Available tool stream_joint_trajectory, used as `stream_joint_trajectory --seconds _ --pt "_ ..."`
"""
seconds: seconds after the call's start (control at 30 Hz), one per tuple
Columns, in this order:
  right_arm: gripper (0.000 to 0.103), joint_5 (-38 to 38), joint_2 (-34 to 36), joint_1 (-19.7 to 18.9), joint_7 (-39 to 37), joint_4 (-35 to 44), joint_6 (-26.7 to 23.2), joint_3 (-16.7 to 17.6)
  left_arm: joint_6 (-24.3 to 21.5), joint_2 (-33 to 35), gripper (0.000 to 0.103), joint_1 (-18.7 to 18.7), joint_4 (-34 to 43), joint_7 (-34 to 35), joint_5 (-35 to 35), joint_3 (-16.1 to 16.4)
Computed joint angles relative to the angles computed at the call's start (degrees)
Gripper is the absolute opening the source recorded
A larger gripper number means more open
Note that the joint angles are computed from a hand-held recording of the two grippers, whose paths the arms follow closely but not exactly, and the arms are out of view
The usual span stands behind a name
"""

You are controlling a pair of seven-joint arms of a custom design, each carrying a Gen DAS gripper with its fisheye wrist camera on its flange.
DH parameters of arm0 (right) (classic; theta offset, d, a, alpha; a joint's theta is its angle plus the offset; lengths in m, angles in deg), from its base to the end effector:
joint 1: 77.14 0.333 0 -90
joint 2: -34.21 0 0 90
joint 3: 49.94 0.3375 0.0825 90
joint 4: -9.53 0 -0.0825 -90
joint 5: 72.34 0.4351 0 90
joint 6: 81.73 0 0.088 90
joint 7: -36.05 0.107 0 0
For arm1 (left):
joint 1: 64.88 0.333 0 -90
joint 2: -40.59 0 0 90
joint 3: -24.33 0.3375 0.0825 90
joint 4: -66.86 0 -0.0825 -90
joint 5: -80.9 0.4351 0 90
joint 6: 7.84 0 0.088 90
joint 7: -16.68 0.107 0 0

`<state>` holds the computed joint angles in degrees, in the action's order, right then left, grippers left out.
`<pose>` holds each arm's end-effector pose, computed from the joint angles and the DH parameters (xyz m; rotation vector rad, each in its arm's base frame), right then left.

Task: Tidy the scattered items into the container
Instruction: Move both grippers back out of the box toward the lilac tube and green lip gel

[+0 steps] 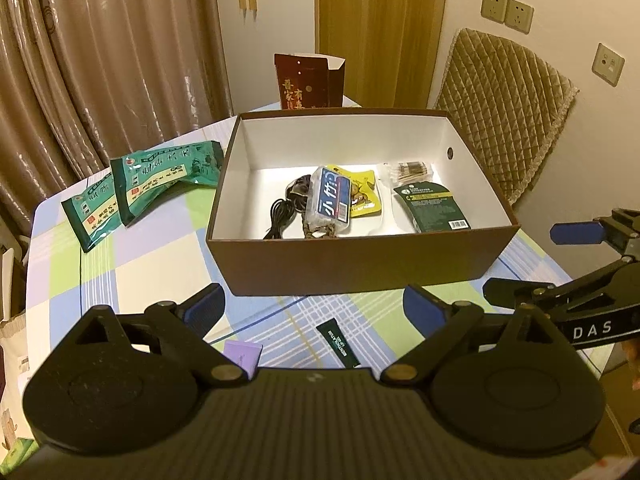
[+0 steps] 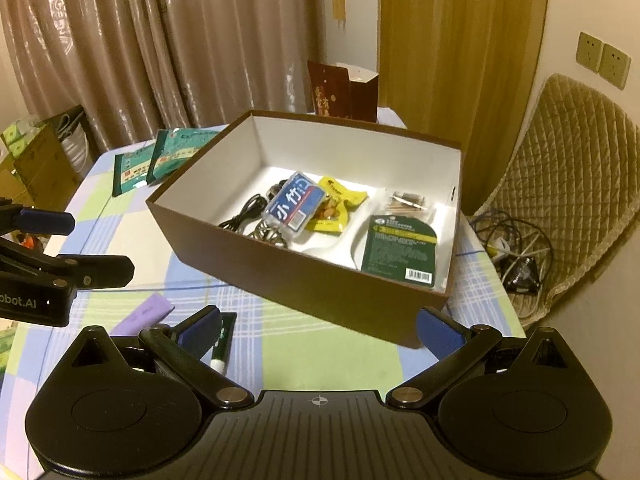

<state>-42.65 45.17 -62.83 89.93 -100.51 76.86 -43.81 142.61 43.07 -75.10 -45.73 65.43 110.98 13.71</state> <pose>0.6577 0.2183 0.4596 -2.1406 1.1892 -0.3714 0.6116 -0.2439 0.5184 -1.7847 1.8192 -0.6545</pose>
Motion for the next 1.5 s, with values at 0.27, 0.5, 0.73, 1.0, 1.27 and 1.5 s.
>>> stream_joint_trajectory --seconds 0.27,0.5,0.73,1.0,1.27,1.5 --pt "0.101 0.7 -0.9 0.3 -0.4 -1.4 -0.7 0.2 0.4 -1.0 0.094 0.1 -2.3 0.8 -1.9 -0.2" --pt "0.101 -0.2 -1.0 0.9 0.2 -2.3 -1.8 0.1 -0.3 -2.0 0.094 0.2 -4.2 1.0 -3.3 -0.3" --pt "0.101 -0.5 -0.5 1.3 0.1 -2.2 -3.3 0.3 -0.8 -2.9 0.094 0.5 -5.8 0.6 -3.8 -0.3" --pt "0.101 -2.2 0.1 2.2 1.5 -1.9 -4.3 0.3 -1.3 -4.1 0.094 1.0 -8.1 -0.1 -4.2 -0.2" --pt "0.101 -3.4 1.6 2.7 2.2 -0.9 -5.4 0.6 -2.0 -5.2 0.094 1.8 -10.6 -0.9 -4.4 0.0" --pt "0.101 -3.0 3.7 2.6 0.9 0.2 -6.3 1.2 -1.7 -6.1 0.094 2.6 -13.1 -1.3 -5.0 0.4"
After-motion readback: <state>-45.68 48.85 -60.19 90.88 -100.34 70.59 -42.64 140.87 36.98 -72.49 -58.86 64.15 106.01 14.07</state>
